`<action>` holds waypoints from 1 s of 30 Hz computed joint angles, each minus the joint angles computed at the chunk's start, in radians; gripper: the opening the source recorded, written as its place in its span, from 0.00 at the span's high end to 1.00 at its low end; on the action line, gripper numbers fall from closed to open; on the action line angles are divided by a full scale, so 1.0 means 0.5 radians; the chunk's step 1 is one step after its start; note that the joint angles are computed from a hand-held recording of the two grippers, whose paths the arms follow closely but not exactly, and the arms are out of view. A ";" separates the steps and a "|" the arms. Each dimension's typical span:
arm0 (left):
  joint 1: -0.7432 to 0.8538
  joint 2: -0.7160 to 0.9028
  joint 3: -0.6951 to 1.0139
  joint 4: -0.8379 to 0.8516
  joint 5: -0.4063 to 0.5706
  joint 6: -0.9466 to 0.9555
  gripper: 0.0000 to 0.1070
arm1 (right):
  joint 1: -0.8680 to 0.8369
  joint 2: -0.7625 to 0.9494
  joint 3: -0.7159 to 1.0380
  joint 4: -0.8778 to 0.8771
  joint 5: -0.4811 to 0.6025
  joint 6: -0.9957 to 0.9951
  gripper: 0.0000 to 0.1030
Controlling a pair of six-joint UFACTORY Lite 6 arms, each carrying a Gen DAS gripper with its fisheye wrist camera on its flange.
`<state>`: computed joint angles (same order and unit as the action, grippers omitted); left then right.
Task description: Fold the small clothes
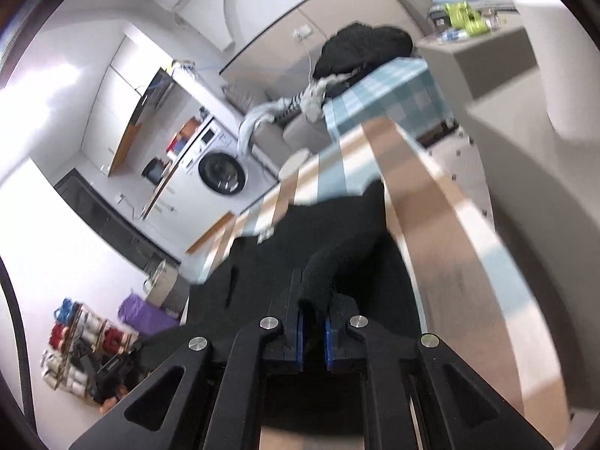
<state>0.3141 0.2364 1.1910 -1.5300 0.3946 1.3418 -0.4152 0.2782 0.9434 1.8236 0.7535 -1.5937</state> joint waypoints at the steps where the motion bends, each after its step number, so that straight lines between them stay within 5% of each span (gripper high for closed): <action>1: -0.025 0.097 0.139 0.067 -0.035 -0.082 0.95 | 0.022 0.049 0.090 0.024 -0.017 0.022 0.93; 5: -0.127 0.501 0.648 0.601 -0.167 -0.658 0.95 | 0.161 0.205 0.330 0.107 -0.281 0.028 0.93; 9: -0.110 0.746 0.860 0.946 -0.061 -1.032 0.86 | 0.188 0.363 0.369 0.022 -0.351 0.102 0.92; 13: -0.040 0.687 0.624 0.759 -0.019 -0.835 0.57 | 0.120 0.483 0.339 -0.169 -0.249 0.232 0.86; 17: 0.006 0.654 0.461 0.603 0.074 -0.666 0.50 | 0.063 0.489 0.219 -0.114 -0.105 0.080 0.65; 19: -0.005 0.678 0.444 0.510 0.086 -0.566 0.50 | 0.067 0.527 0.232 -0.087 -0.076 0.063 0.64; 21: -0.038 0.695 0.440 0.437 0.043 -0.494 0.57 | 0.101 0.561 0.277 -0.061 -0.108 0.076 0.64; 22: -0.051 0.699 0.436 0.379 0.025 -0.442 0.76 | 0.123 0.576 0.300 -0.032 -0.138 0.086 0.64; 23: -0.061 0.714 0.457 0.363 0.038 -0.427 0.84 | 0.147 0.579 0.312 -0.002 -0.161 0.094 0.67; 25: -0.070 0.677 0.429 0.224 0.050 -0.286 0.96 | 0.161 0.598 0.343 0.050 -0.181 0.100 0.88; 30: -0.071 0.631 0.567 0.148 0.098 -0.292 0.97 | 0.111 0.561 0.463 0.033 -0.023 0.254 0.93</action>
